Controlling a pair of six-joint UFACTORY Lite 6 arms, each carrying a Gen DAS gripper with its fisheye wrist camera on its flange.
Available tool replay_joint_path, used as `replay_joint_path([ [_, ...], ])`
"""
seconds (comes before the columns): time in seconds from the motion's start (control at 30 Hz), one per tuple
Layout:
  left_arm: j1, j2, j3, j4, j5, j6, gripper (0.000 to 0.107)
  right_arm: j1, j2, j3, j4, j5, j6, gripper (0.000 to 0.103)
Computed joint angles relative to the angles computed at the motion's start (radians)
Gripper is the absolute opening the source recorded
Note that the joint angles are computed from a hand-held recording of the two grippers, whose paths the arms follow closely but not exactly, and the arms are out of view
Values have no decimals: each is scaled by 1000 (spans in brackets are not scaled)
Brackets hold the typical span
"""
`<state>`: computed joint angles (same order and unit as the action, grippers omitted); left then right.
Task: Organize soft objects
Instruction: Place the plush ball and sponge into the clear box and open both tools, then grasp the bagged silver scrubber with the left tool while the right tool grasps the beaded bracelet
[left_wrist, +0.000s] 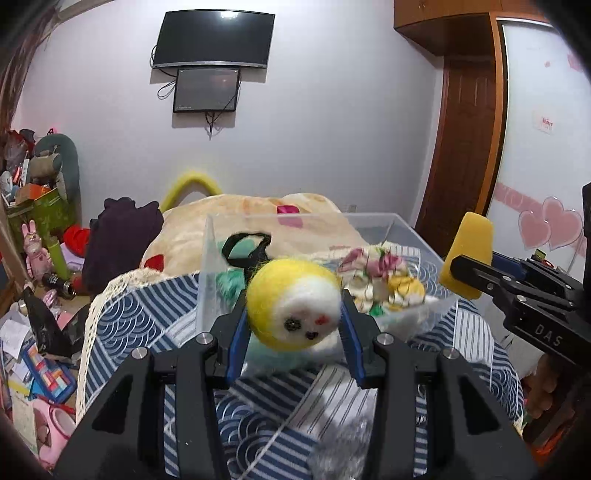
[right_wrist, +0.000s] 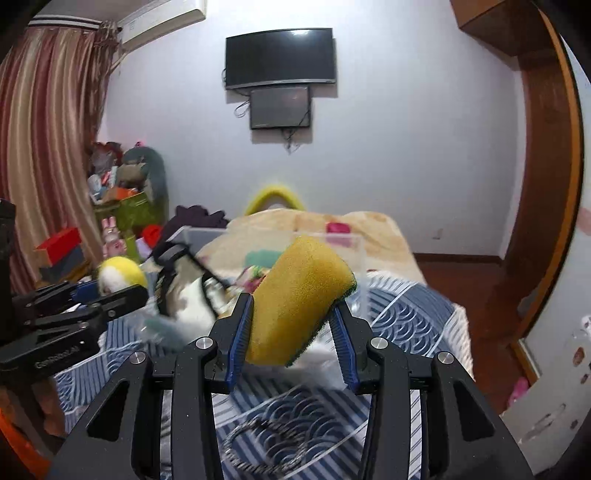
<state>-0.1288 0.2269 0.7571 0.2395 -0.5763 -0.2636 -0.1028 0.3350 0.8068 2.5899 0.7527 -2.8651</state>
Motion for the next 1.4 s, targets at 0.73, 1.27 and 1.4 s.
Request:
replay_joint_path([
  [0.73,-84,266,286,-117,126,98,49,-4,121,132,-40,-111,45,44],
  [1.27,-85,2,4,-196,18,170,99,-65,-7,-6,-101,-52,57,73],
  [1.4,-70,-35,-66,-166,9,144,102,-98,-28,-58,-132,-18,61,77],
])
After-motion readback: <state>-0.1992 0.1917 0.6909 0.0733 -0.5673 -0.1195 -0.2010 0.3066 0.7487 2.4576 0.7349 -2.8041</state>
